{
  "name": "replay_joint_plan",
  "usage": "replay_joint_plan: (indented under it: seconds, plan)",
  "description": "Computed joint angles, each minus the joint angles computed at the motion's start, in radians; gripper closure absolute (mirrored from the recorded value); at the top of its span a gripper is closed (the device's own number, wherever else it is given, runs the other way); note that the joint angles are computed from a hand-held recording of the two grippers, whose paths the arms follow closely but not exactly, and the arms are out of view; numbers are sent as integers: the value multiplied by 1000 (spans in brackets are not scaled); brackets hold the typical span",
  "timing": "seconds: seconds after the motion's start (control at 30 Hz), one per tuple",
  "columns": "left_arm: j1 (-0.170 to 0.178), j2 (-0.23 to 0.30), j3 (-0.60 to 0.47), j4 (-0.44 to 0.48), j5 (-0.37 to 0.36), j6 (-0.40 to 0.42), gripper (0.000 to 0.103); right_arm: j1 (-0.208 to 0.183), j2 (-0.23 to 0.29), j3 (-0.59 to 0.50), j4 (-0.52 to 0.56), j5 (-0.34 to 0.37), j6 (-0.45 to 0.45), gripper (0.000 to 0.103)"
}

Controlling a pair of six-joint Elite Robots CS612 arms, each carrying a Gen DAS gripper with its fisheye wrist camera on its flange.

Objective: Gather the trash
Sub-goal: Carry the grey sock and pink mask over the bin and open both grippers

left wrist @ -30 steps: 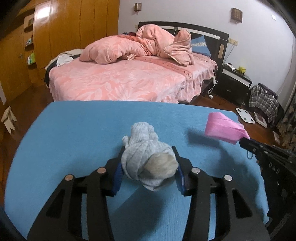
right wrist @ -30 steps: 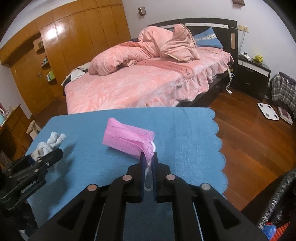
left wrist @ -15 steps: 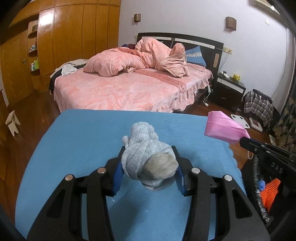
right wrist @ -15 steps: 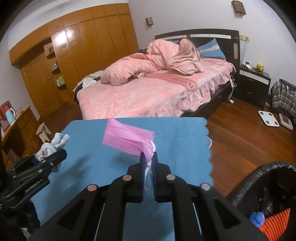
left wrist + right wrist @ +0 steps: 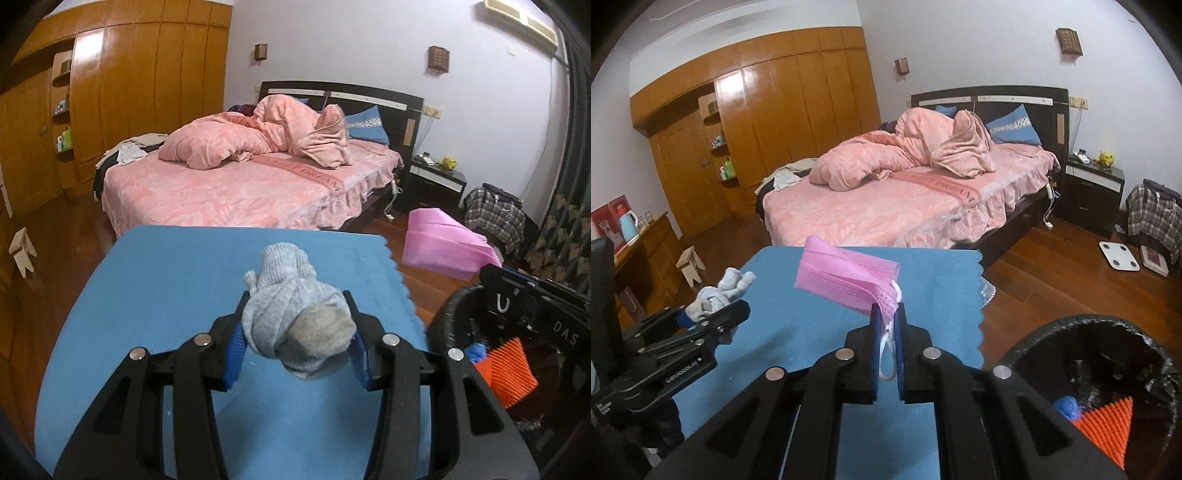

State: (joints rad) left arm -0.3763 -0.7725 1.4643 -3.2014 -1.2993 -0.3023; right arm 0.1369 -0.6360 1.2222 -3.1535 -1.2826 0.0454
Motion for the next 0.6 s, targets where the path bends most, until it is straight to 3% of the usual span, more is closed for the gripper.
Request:
replay_joint_plan:
  seconds: [0.27, 0.6]
  plan:
    - [-35, -35, 58, -45, -1, 31, 58, -21, -67, 129, -97, 2, 0, 96]
    - [-71, -49, 79, -95, -5, 66, 58, -48, -116, 221, -189, -31, 22, 96]
